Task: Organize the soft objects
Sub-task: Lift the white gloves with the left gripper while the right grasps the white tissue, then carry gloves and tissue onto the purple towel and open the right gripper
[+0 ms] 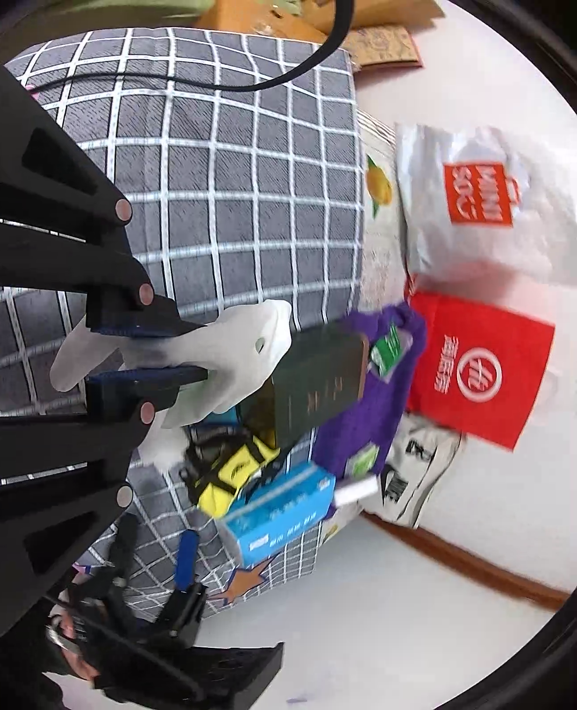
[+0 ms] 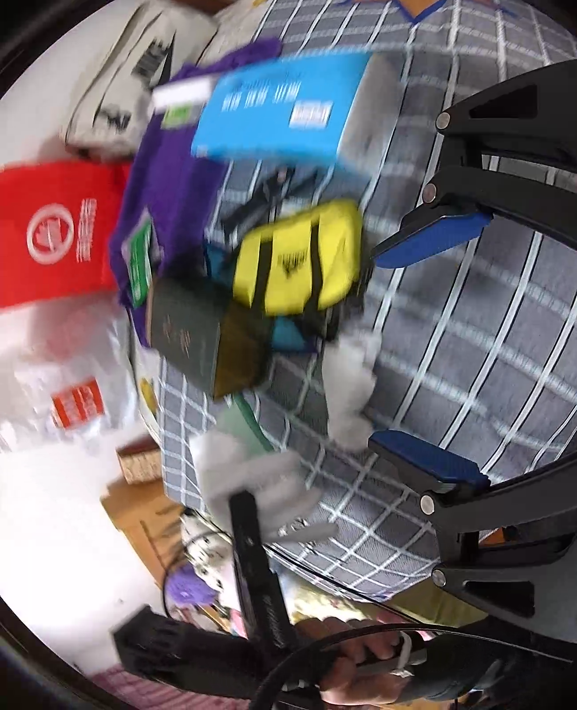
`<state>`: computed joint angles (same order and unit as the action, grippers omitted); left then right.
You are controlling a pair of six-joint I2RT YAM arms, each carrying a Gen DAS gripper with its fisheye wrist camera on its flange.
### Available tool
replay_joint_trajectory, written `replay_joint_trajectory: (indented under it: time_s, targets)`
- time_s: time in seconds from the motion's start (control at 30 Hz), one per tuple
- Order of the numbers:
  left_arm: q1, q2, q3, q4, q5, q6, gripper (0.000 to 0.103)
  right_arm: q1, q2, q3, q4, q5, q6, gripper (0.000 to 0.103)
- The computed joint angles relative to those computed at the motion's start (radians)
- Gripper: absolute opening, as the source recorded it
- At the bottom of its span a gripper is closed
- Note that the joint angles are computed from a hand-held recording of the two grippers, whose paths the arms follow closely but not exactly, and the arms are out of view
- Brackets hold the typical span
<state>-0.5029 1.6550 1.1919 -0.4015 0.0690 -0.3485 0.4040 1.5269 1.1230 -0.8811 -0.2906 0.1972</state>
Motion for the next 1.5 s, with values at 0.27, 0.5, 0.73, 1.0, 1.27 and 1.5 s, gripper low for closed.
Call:
replay_joint_trajectory:
  time_s: [0.27, 0.5, 0.73, 1.0, 1.27, 1.5]
  targets:
    - [0.062, 0.007, -0.045, 0.021, 0.021, 0.004, 0.012, 0.135, 0.133, 0.053, 0.087, 0.024, 0.057, 0.075]
    - [0.088, 0.018, -0.072, 0.043, 0.052, 0.004, 0.012, 0.199, 0.238, 0.084, 0.101, 0.074, 0.056, 0.075]
    - [0.097, 0.042, -0.079, 0.050, 0.071, -0.003, 0.012, 0.242, 0.238, 0.066, 0.124, 0.203, 0.038, 0.036]
    - [0.094, 0.027, -0.085, 0.062, 0.085, -0.014, 0.012, 0.147, 0.162, 0.059, 0.066, 0.121, 0.018, 0.026]
    - [0.070, -0.063, -0.049, 0.025, 0.062, -0.011, 0.012, 0.072, 0.052, 0.081, -0.004, 0.068, -0.004, 0.026]
    - [0.034, -0.027, 0.089, -0.019, -0.018, 0.025, 0.012, -0.037, 0.050, 0.157, -0.033, 0.109, -0.049, 0.026]
